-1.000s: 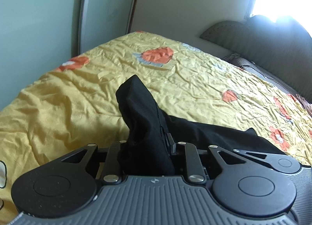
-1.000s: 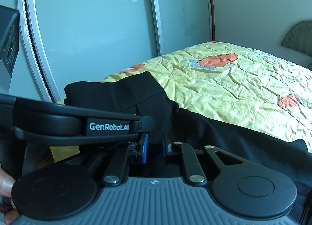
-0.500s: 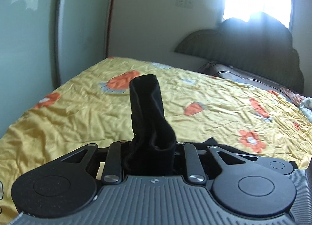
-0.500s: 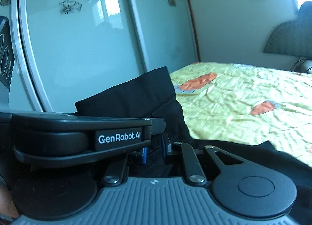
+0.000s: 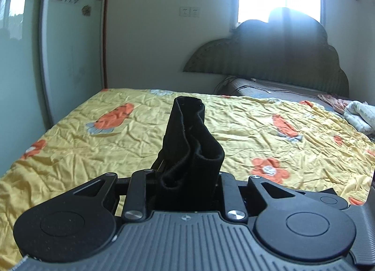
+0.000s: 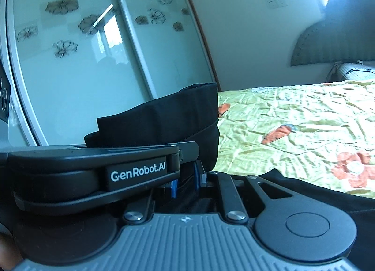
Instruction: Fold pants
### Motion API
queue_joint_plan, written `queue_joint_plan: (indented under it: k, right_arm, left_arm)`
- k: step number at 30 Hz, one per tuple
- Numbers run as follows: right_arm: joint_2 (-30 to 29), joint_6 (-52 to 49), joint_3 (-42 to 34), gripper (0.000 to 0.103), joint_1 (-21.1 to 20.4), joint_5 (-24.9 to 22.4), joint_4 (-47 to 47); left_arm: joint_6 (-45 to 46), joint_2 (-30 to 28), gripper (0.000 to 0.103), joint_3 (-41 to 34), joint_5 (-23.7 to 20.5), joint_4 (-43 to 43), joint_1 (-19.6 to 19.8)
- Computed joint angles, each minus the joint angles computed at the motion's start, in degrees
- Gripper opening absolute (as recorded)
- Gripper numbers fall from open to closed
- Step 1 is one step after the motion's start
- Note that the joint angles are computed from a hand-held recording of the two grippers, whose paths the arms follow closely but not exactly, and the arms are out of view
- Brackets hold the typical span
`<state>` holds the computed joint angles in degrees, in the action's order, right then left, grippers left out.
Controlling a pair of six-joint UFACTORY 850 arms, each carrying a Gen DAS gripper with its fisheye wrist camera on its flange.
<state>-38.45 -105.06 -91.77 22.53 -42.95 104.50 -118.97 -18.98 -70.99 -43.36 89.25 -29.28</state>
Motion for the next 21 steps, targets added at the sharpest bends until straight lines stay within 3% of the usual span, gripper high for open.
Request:
queue_joint_plan:
  k: [12, 21]
  right_arm:
    - [4.1, -4.4, 6.6, 0.015, -4.6, -1.4, 7.2]
    - [6.4, -7.8, 11.6, 0.015, -8.3, -1.0, 12.5]
  left_arm:
    - [6.2, -5.9, 0.024, -8.0, -0.1, 0.9, -4.4]
    - [10.2, -11.9, 0.026, -15.0, 3.1, 1.1, -6.6]
